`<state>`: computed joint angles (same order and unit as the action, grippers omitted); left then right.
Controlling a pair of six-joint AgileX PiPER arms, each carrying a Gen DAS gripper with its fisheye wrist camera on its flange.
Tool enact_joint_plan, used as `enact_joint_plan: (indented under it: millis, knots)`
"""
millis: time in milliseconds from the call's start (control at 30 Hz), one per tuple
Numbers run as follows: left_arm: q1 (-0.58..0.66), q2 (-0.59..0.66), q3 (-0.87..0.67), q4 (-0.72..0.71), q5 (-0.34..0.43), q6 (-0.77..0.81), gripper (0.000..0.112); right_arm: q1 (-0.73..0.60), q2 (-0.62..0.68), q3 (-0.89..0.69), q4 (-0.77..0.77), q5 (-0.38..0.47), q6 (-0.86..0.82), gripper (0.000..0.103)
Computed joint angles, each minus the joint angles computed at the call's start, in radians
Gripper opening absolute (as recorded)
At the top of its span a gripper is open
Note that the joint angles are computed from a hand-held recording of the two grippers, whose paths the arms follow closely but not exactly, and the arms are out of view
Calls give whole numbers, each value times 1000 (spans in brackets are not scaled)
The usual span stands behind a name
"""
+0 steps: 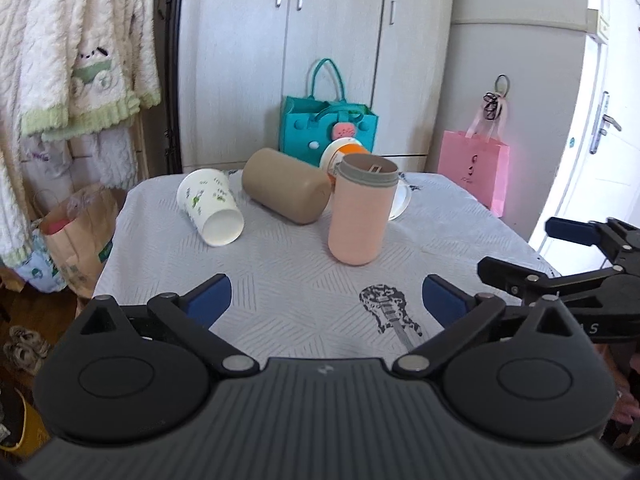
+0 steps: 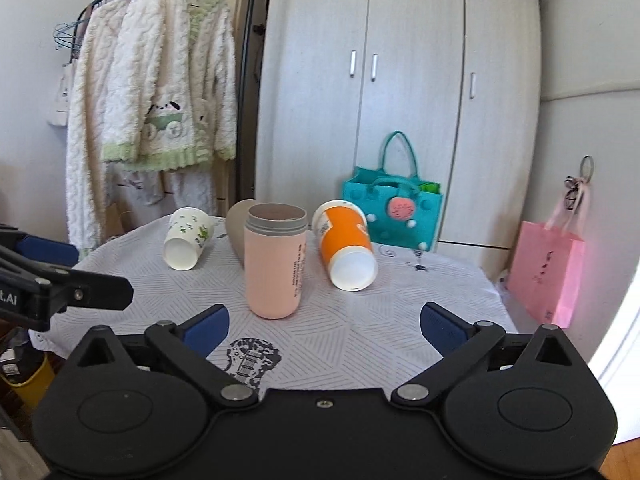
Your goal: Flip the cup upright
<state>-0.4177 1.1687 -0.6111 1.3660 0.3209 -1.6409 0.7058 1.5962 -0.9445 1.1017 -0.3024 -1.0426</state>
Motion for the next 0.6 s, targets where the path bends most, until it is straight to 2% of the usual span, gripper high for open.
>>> enact_joint_plan:
  millis: [100, 200, 400, 467, 533, 600]
  knots:
    - [-56, 6, -7, -33, 94, 7, 103, 19, -9, -6, 163, -17, -128, 103]
    - [-103, 1, -5, -29, 173, -22, 103, 22, -20, 5, 182, -10, -113, 103]
    - [-147, -23, 11, -9, 232, -58, 103, 55, -25, 19, 289, -81, -175, 103]
    - [-173, -17, 10, -2, 277, -90, 103, 65, -20, 17, 329, -100, -205, 103]
    - [-182, 3, -10, -44, 316, -72, 103, 78, -13, 17, 349, -123, -213, 103]
    - [-165, 20, -31, -93, 313, -29, 103, 93, -5, 15, 365, -149, -218, 103]
